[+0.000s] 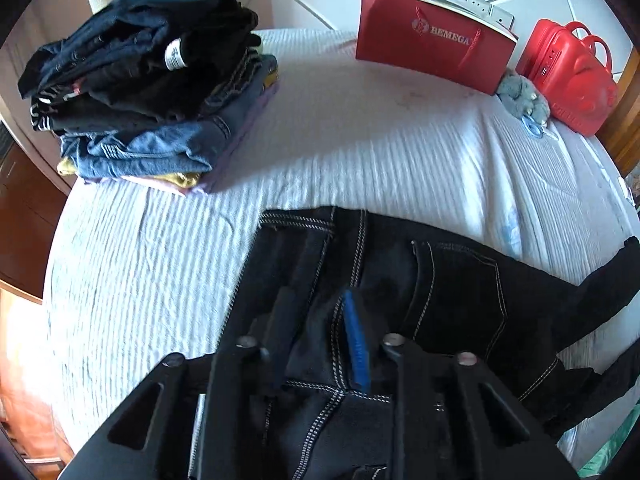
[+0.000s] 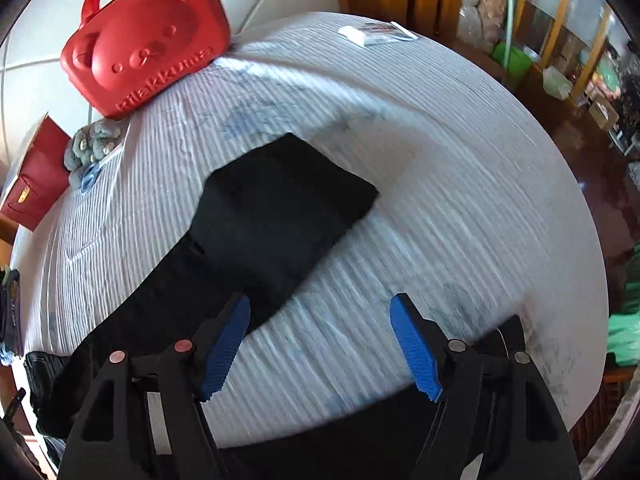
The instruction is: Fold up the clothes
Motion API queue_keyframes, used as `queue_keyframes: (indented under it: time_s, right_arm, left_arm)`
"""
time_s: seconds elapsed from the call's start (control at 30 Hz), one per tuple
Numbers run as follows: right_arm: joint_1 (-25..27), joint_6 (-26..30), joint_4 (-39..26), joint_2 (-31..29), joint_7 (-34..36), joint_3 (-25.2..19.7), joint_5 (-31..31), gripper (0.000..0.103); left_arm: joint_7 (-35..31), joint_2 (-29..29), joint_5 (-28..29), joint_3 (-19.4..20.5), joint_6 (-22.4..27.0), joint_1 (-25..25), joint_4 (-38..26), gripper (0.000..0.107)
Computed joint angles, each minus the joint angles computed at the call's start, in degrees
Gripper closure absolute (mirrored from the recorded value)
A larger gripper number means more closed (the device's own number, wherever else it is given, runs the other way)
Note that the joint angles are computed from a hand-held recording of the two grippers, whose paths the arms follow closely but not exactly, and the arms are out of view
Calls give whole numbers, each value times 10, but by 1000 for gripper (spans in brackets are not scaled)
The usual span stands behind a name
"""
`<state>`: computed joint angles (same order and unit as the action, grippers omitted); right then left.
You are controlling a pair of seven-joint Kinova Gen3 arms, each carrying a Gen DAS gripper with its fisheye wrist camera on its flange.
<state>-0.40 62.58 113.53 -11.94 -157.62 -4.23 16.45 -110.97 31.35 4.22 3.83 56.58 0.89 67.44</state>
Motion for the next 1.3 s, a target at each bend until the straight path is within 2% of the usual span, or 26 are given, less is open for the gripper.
queue_keyframes:
  time_s: [0.03,0.1,0.2,0.3,0.37,0.5,0.6,0.63,0.67,0.77,0.83,0.9,0.97,1.03,1.07,1.1,1.13,1.17,1.23,1.3]
  right_arm:
    - [15,3,5,-12,0,-5,-3,31]
    - [52,8,-8,-11,27,-10,-8,31]
    - [73,-18,-24,3,96,15,-35,31]
    - [95,-38,-48,40,160,14,-59,27]
    - [101,-25,-75,79,194,11,-60,15]
    - [103,-8,-100,130,248,35,-75,12]
    - [135,-7,-110,160,299,41,-109,11]
    - [146,-17,-105,164,315,42,-132,24]
    - [147,-19,-105,169,327,46,-146,52]
    - [100,-28,-113,166,336,74,-135,82]
    - [90,-51,-123,145,322,52,-97,84]
    - [85,-96,-122,102,314,28,-51,85]
    - [114,-142,-117,49,295,-24,-4,85]
    - [152,-160,-94,-5,249,-71,41,83]
    - [157,-155,-82,-31,226,-85,54,69]
    - [173,-140,-59,-47,203,-89,57,61]
    - [189,-117,-34,-56,182,-95,51,46]
    - [215,-94,-14,-61,171,-105,36,36]
    - [257,-47,13,-64,170,-106,-6,36]
    - [256,-16,33,-71,166,-82,-39,36]
  left_arm:
    - [5,2,-13,-7,-7,8,-5,57]
    - [18,20,-32,-17,-1,20,-27,57]
    - [32,43,-46,-21,18,26,-50,57]
    - [24,62,-51,-19,38,20,-61,57]
    - [22,71,-52,-18,51,18,-65,57]
    - [24,85,-43,-16,65,8,-80,48]
    - [28,101,-13,-5,88,-14,-101,49]
    - [29,103,-2,-1,89,-20,-101,62]
    - [30,99,0,-1,81,-20,-93,72]
    - [42,85,-20,-16,50,3,-68,82]
    - [54,79,-33,-22,37,14,-59,85]
    - [67,66,-35,-25,18,13,-44,94]
    - [81,53,-35,-28,-3,9,-29,100]
    - [87,44,-36,-27,-13,4,-20,100]
    - [80,42,-37,-23,-12,0,-16,100]
    - [73,41,-38,-20,-12,-2,-12,100]
    - [67,42,-40,-19,-10,-2,-9,100]
    - [63,42,-40,-18,-10,-3,-5,100]
    - [58,43,-41,-17,-10,-3,2,100]
    - [56,41,-45,-18,-13,0,8,100]
